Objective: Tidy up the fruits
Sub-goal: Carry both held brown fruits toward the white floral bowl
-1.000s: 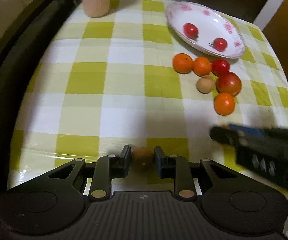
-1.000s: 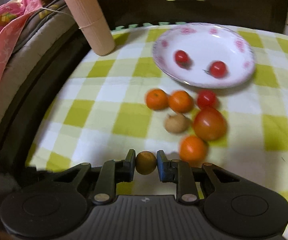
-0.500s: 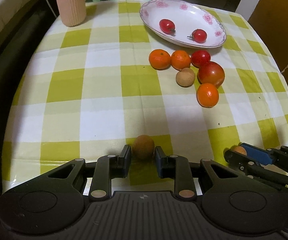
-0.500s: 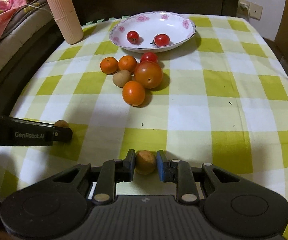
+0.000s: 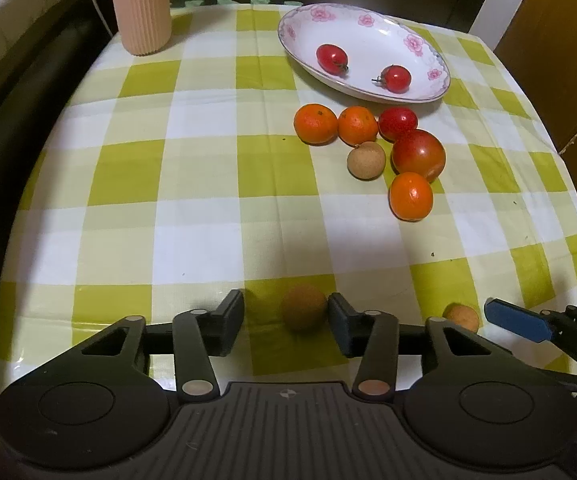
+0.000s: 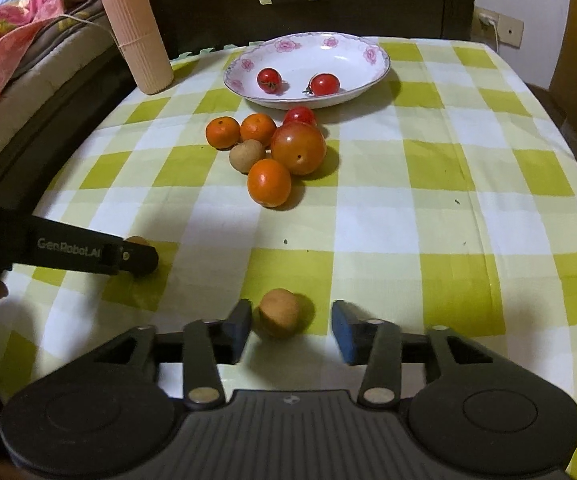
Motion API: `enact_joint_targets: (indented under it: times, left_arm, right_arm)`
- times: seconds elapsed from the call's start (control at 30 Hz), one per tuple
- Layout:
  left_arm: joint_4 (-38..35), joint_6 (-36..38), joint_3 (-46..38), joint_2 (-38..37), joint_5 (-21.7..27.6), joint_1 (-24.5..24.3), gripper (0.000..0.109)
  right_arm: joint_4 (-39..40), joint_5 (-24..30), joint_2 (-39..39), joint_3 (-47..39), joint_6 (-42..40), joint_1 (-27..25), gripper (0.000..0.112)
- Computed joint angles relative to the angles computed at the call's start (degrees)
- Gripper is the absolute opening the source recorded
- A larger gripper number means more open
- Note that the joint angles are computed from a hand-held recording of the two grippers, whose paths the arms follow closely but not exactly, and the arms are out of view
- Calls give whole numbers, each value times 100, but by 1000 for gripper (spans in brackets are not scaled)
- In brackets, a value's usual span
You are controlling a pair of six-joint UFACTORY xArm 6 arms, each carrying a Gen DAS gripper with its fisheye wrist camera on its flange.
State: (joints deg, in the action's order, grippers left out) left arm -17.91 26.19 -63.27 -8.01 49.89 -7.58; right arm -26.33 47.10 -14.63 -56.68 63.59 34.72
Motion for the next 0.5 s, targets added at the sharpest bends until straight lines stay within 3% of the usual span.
enact_joint_targets:
  times: [0.33, 0.5]
  left_arm:
    - [-46, -25, -25, 52, -69, -93, 52]
    - [284, -4, 288, -157, -417, -246, 36]
  right_arm:
    - [-182, 121, 98, -103, -39, 69, 44]
    - [-304, 426, 241, -303, -72, 160, 30]
